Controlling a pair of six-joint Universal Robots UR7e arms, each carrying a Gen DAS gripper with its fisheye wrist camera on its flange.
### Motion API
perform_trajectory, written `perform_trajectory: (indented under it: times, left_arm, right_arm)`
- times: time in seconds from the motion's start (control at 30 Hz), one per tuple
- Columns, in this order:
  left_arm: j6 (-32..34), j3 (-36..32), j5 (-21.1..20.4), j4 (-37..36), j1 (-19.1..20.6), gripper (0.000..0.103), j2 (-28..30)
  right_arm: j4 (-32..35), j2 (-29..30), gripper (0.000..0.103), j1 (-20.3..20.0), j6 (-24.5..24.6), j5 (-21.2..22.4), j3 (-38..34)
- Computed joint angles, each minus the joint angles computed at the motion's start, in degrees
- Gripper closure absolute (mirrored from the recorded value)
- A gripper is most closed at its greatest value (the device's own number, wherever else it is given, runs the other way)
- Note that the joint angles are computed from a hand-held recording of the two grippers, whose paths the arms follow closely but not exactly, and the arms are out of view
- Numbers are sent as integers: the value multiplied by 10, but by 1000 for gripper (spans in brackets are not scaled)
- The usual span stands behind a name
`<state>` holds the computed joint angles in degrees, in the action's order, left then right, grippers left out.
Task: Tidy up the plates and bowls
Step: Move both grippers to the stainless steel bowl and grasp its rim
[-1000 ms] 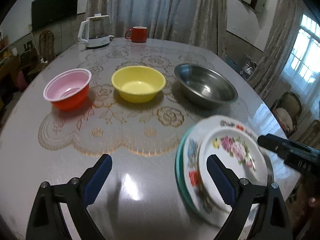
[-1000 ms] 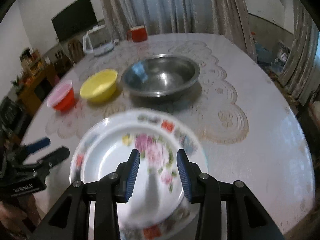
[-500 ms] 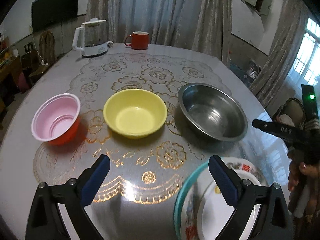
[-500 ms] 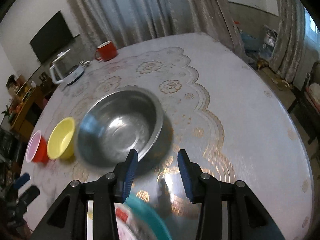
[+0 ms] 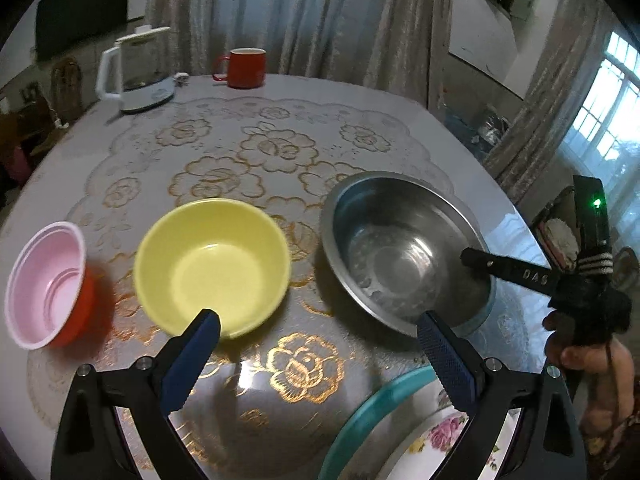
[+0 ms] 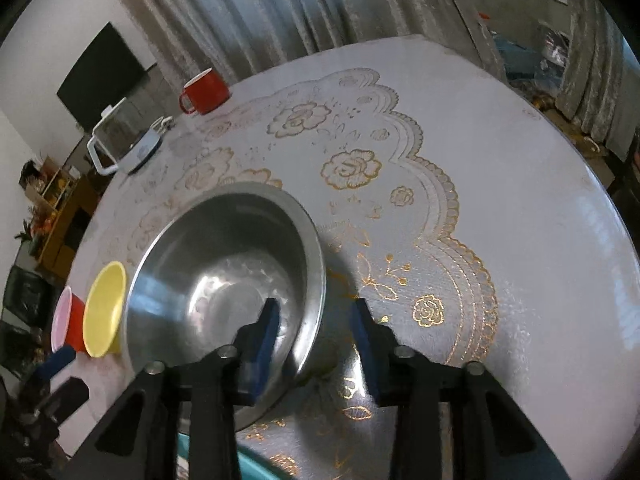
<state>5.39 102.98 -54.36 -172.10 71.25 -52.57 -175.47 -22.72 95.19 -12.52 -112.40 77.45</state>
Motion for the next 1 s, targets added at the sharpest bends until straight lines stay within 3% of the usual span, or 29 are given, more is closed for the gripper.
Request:
perform_trajectory:
  times: [0.17, 0.33, 0.63, 0.73, 0.9, 1.0]
  left_arm:
    - [5, -32, -15, 28, 7, 6, 22]
    - [9, -68, -10, 54, 11, 21, 49]
    - [29, -80, -18, 76, 12, 38, 62]
    - [36, -74, -11, 60, 7, 38, 61]
    - [76, -36, 21, -59, -9, 36, 49]
    - [86, -28, -1, -82, -11, 36, 40]
  right_arm:
    - [-1, -1, 75, -7, -1, 24, 5]
    - [-4, 8, 78, -2, -23, 10, -4]
    - [3, 7, 81, -6, -24, 18, -3]
    - [5, 8, 81, -5, -23, 15, -5]
    - [1, 5, 81, -7, -22, 21, 2]
    - [2, 7, 81, -6, -22, 19, -1]
